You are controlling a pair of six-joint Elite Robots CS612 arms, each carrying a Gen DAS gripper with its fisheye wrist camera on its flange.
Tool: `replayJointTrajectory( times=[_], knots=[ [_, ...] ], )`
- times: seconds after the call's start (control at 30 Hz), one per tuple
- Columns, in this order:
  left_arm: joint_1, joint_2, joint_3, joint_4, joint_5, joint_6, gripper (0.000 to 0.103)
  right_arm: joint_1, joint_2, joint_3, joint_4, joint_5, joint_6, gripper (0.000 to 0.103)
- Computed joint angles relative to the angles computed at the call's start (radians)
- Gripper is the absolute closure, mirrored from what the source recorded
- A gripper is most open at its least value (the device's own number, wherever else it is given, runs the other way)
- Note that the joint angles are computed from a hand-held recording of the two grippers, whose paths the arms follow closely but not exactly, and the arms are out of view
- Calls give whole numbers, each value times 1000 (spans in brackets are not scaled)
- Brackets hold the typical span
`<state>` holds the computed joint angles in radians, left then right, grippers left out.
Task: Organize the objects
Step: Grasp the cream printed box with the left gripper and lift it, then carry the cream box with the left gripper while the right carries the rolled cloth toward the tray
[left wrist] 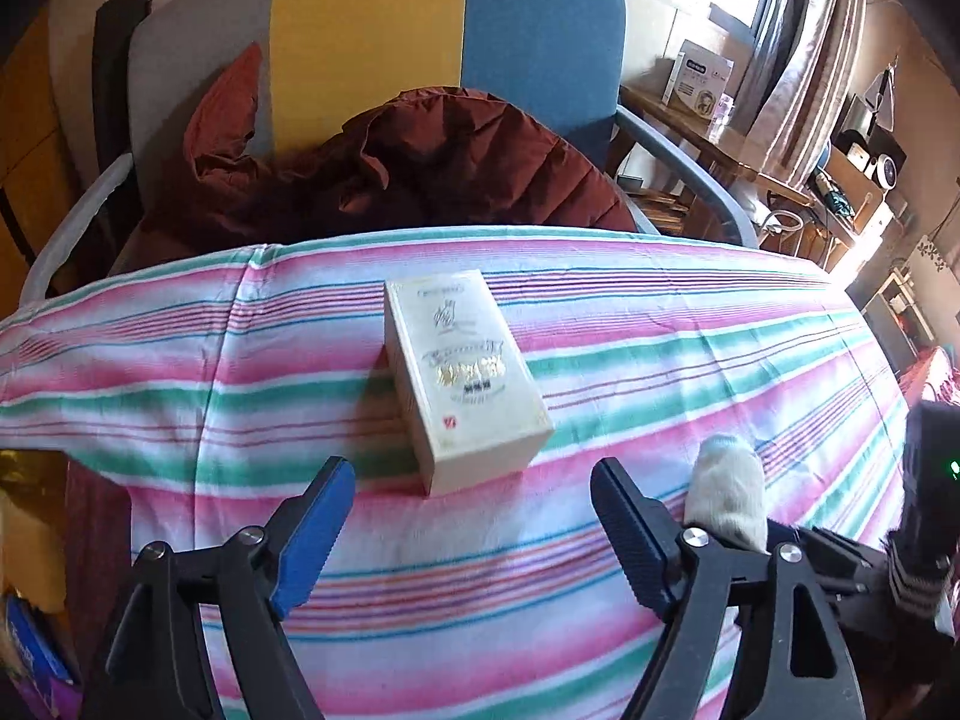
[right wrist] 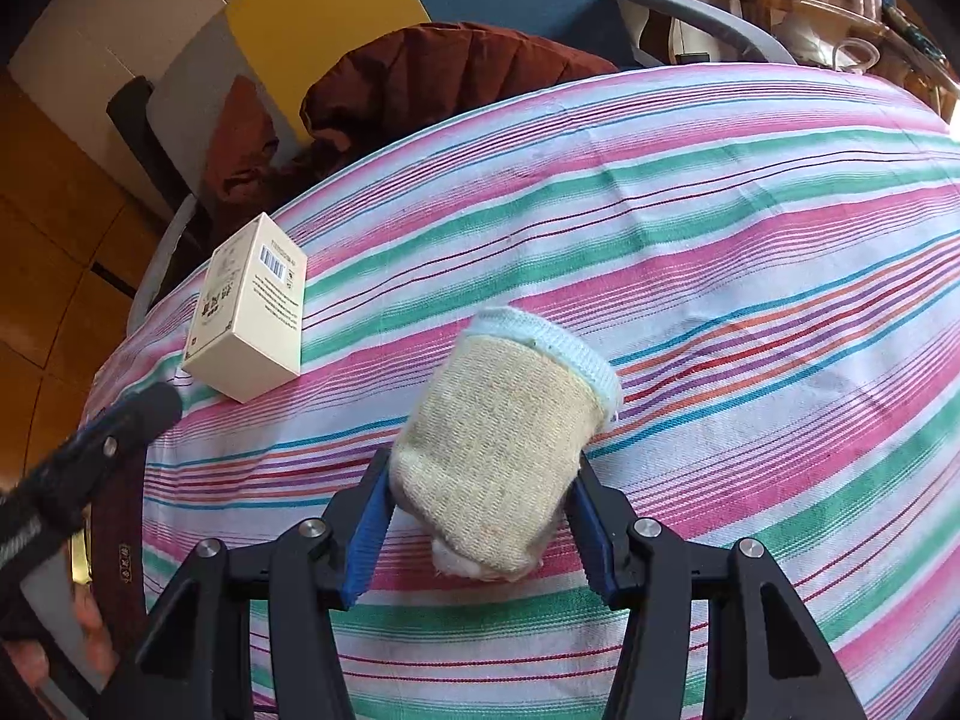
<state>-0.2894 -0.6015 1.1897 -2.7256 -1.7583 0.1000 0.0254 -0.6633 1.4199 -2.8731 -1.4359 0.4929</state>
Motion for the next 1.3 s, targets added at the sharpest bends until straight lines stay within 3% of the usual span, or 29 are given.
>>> replayJointTrajectory(
  times=[0.17, 0.37, 0.4, 0.43, 0.5, 0.8, 1.0, 1.3],
  knots=[
    [-8, 63, -123, 140, 22, -56, 20, 4, -1, -6, 18, -12, -15, 47],
    [-14, 95, -155, 116, 72, -51, 21, 2, 0, -12, 30, -6, -12, 47],
    [-12, 100, -161, 119, 66, -61, 25, 1, -1, -9, 29, -3, -11, 47],
    [-9, 106, -169, 127, 55, -77, 42, 0, 0, -10, 30, 1, -8, 47],
    [-5, 108, -167, 129, 62, -94, 51, -2, -1, -9, 27, 8, -3, 47],
    [17, 67, -61, 24, 10, -48, 51, 3, 0, -11, 30, -12, -27, 47],
    [18, 23, 38, -45, 12, 28, 51, 7, 0, -10, 27, -25, -41, 47],
    [48, -48, 183, -124, -61, 22, 51, 12, -4, 2, -5, -47, -47, 48]
  ],
)
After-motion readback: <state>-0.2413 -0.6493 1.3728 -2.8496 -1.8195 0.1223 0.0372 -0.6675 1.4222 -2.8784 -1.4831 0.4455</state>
